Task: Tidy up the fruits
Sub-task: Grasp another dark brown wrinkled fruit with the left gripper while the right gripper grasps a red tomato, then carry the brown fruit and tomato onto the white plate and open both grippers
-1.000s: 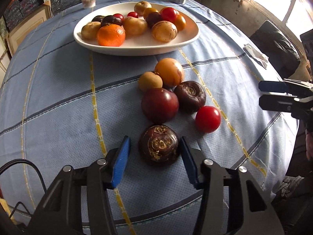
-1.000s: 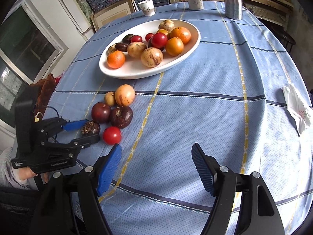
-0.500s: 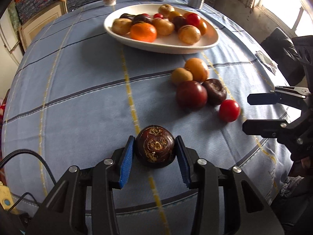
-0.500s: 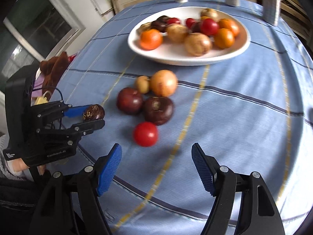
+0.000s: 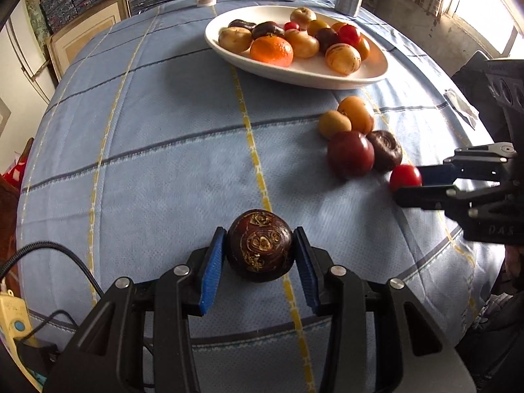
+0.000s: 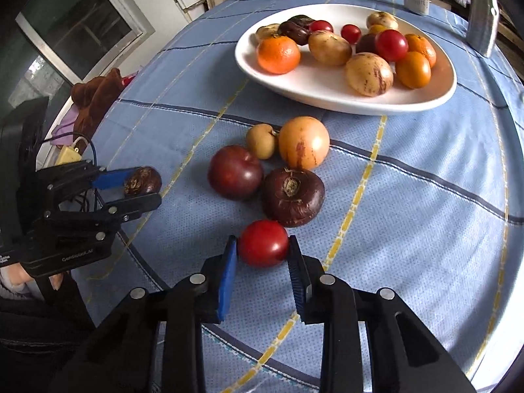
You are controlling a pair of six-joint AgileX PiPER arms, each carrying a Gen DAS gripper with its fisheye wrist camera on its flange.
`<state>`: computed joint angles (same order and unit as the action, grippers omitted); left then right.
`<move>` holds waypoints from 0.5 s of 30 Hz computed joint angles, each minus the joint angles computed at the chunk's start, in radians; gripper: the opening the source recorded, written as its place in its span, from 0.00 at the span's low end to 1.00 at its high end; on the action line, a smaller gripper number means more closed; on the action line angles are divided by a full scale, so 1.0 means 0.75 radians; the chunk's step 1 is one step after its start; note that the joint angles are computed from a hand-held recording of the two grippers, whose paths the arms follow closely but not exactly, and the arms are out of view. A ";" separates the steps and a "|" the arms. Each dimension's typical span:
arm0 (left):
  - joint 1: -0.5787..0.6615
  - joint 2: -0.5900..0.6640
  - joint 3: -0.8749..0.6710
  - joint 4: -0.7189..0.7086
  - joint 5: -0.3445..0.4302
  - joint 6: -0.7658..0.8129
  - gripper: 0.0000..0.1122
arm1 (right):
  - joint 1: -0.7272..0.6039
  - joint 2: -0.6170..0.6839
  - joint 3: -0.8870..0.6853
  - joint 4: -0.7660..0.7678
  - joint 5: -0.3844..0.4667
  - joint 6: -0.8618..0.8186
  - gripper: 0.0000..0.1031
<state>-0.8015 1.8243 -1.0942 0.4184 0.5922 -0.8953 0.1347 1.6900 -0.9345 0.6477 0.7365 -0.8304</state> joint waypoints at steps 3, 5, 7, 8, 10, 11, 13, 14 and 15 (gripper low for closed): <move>0.013 0.023 -0.085 0.002 0.040 0.032 0.36 | -0.032 -0.034 -0.018 0.016 0.028 -0.021 0.29; 0.025 0.043 -0.157 0.003 0.070 0.061 0.37 | -0.074 -0.064 -0.054 0.024 0.051 -0.021 0.29; 0.041 0.073 -0.255 0.013 0.110 0.100 0.37 | -0.116 -0.076 -0.109 0.029 0.070 -0.013 0.29; 0.050 0.088 -0.305 0.015 0.126 0.122 0.37 | -0.138 -0.077 -0.153 0.030 0.079 -0.004 0.29; 0.074 0.130 -0.427 0.015 0.164 0.180 0.37 | -0.173 -0.059 -0.233 0.029 0.093 0.012 0.29; 0.085 0.150 -0.484 0.014 0.183 0.207 0.37 | -0.189 -0.043 -0.280 0.025 0.102 0.024 0.29; 0.108 0.209 -0.620 0.008 0.222 0.268 0.37 | -0.214 0.000 -0.381 0.014 0.107 0.053 0.29; 0.119 0.242 -0.687 0.002 0.241 0.296 0.37 | -0.221 0.024 -0.427 0.011 0.104 0.066 0.29; 0.131 0.280 -0.764 -0.003 0.263 0.326 0.37 | -0.230 0.056 -0.484 0.008 0.105 0.079 0.29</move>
<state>-0.7033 2.0342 -1.6670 0.4165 0.7898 -0.6507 -0.0381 1.7323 -1.2973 0.6535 0.8150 -0.7713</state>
